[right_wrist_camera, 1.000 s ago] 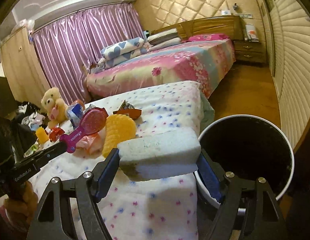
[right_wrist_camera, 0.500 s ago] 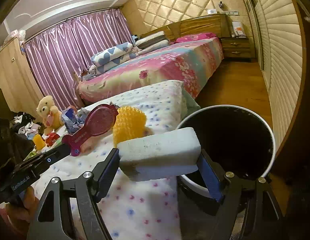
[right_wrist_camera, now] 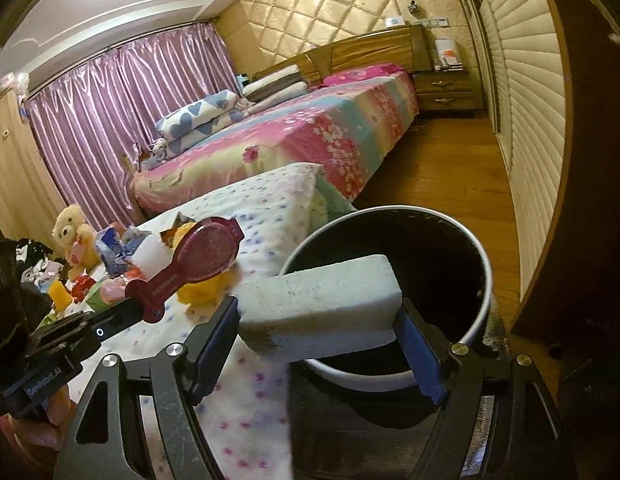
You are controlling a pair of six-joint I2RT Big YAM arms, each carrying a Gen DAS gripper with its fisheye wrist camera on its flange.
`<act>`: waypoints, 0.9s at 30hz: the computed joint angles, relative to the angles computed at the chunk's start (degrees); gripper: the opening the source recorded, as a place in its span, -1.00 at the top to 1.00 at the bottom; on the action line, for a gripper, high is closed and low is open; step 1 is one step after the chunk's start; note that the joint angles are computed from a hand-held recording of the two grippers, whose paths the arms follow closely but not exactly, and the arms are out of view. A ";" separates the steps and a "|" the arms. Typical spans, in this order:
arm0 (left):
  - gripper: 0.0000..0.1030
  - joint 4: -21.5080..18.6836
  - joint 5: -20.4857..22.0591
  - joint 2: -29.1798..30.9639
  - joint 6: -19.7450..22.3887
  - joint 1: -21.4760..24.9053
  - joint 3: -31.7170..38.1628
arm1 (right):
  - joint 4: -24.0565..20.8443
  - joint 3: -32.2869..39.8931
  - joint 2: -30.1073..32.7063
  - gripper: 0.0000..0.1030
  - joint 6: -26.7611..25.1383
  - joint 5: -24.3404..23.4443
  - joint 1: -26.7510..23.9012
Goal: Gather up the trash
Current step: 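Carry the sponge block and pink comb over the white trash bin with both tools, then open both tools to drop the sponge block and comb into the bin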
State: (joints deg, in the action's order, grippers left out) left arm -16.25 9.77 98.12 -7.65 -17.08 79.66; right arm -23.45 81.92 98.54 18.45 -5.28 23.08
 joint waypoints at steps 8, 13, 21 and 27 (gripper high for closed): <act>1.00 -2.31 -0.18 4.08 0.83 -1.28 5.12 | -2.06 1.14 1.23 -0.52 -0.40 0.26 -1.37; 1.00 -4.19 -0.41 6.89 0.82 -2.01 9.00 | -4.00 2.74 2.53 -0.53 -0.75 0.60 -2.16; 1.00 -8.07 -0.67 11.37 0.37 -2.78 15.61 | -7.15 6.37 5.20 -0.53 -1.51 -0.30 -3.83; 1.00 -10.95 -0.95 14.15 -0.29 -3.17 20.02 | -9.20 8.71 7.03 -0.55 -2.19 -0.98 -4.64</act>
State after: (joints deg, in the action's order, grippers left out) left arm -27.20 8.82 112.27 -7.94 -20.24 99.67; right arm -32.65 90.63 105.57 16.26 -6.25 18.45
